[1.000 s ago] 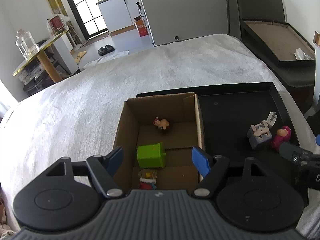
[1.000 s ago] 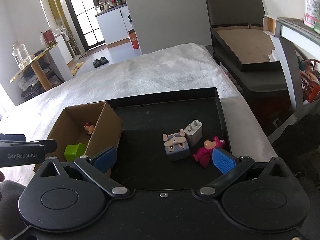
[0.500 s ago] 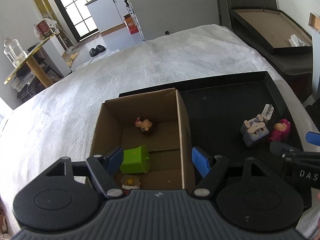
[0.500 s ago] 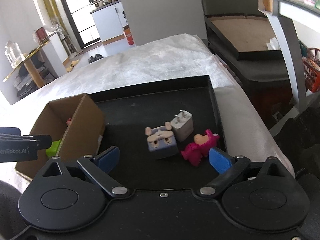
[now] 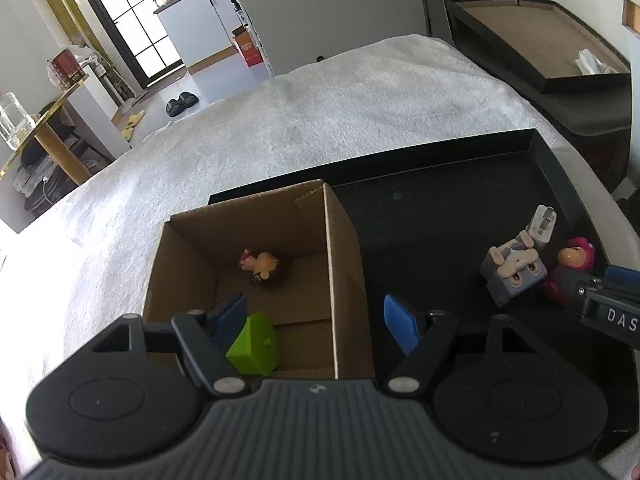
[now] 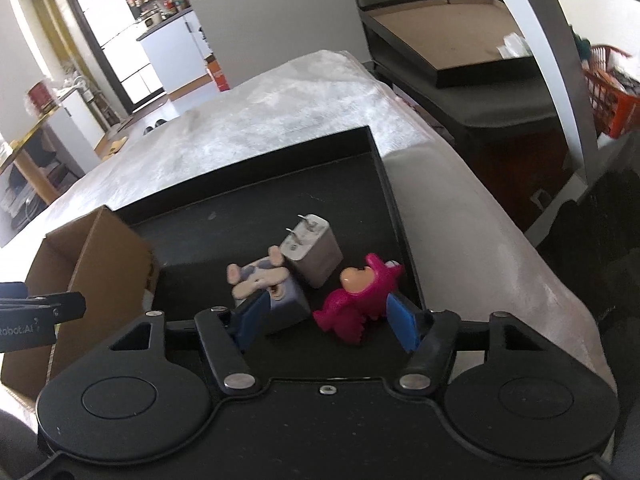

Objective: Organize rigid objects
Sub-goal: 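Move the right gripper back down toward the pink figure on the tray, then close the right gripper on the pink figure and lift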

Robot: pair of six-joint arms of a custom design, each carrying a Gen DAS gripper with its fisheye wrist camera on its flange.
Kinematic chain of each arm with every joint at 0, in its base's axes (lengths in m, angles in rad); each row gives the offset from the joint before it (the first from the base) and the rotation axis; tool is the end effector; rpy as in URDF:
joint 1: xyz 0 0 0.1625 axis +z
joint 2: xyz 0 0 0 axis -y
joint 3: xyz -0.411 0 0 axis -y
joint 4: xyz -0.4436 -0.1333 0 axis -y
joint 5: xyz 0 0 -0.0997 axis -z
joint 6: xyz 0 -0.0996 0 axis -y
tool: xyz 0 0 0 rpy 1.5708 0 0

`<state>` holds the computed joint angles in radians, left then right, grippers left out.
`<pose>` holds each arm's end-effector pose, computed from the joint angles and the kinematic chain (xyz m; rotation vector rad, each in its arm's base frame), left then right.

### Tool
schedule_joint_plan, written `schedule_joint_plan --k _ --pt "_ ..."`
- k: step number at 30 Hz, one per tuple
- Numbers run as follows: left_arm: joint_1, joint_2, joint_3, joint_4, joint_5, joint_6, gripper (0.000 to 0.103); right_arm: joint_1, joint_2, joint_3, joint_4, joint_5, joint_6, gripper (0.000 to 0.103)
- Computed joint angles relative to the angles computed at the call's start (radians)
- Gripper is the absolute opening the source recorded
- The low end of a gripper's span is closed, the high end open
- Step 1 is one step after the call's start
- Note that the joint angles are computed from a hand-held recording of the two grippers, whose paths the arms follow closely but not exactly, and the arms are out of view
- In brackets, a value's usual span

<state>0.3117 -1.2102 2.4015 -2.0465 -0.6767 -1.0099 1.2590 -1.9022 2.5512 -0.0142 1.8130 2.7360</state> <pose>-0.2624 -0.3062 0.0225 0.6289 2.0190 -0.5756 0.0310 -0.2605 0.1454 -0.0350 -2.4063 1.0342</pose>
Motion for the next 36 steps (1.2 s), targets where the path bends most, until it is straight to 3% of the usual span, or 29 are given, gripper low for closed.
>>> schedule_joint_plan --k 6,15,29,36 --pt "0.024 0.048 -0.011 -0.042 0.011 0.029 0.074 -0.044 0.039 -0.004 -0.029 -0.014 0.003 0.059" --pt "0.042 0.088 -0.016 -0.075 0.004 0.042 0.074 -0.021 0.147 -0.027 -0.113 0.051 -0.01 0.05" --pt "0.015 0.042 0.021 -0.024 -0.018 -0.005 0.074 0.021 0.115 0.001 -0.067 0.086 -0.053 0.049" --pt "0.004 0.03 0.024 0.01 -0.02 -0.02 0.074 0.032 0.121 0.002 -0.065 0.141 -0.044 0.052"
